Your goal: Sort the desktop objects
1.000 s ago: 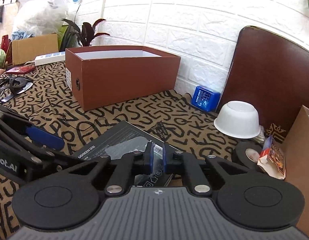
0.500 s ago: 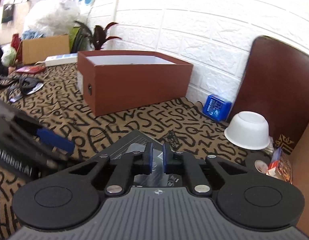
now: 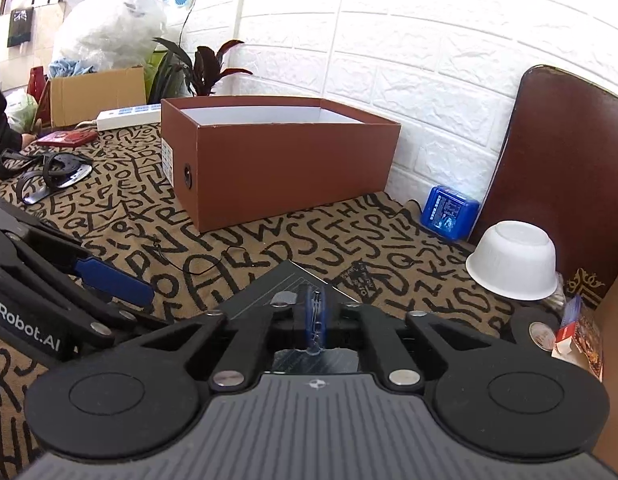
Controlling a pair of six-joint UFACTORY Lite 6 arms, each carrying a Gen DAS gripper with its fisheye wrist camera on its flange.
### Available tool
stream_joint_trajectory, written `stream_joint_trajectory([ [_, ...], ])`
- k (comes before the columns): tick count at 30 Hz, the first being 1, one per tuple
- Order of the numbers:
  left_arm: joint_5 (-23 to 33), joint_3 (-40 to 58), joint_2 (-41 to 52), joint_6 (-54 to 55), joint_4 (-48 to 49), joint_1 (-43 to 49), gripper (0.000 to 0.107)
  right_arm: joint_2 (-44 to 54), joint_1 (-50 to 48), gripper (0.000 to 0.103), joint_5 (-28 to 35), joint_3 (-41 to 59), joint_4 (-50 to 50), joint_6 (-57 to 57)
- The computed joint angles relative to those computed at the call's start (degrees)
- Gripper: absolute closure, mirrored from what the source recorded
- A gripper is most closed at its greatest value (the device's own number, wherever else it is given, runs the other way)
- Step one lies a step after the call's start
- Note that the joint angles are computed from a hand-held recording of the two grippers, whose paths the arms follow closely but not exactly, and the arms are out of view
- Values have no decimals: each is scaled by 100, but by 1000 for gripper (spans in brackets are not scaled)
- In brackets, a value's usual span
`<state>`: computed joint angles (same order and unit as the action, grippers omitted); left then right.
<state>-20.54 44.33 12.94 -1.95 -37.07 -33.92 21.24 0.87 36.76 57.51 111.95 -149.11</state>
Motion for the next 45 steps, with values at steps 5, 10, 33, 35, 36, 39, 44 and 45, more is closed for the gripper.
stream_joint_trajectory([
  [5, 39, 151, 118, -176, 212, 6, 20, 2, -100, 100, 86, -33, 74, -39],
  [10, 161, 356, 257, -374, 530, -4, 21, -333, -445, 100, 284, -327, 116, -76],
  [33, 437, 930, 733, -1149, 1256, 4, 20, -526, -1463, 49, 414, -1107, -347, -732],
  [35, 457, 986, 773, -1109, 1286, 0, 20, -621, -1498, 49, 433, -1217, -555, -848],
  [36, 464, 1001, 783, -1112, 1312, -4, 19, -614, -1539, 48, 498, -1218, -715, -863],
  [39, 506, 1107, 889, -1120, 1395, 19, 16, -434, -1622, 40, 683, -1001, -1411, -445],
  [44, 545, 1237, 1001, -1361, 1735, 127, 15, -295, -1502, 31, 1016, -814, -1963, -42],
  [45, 551, 1256, 1014, -1401, 1804, 150, 16, -313, -1457, 25, 998, -844, -1864, -151],
])
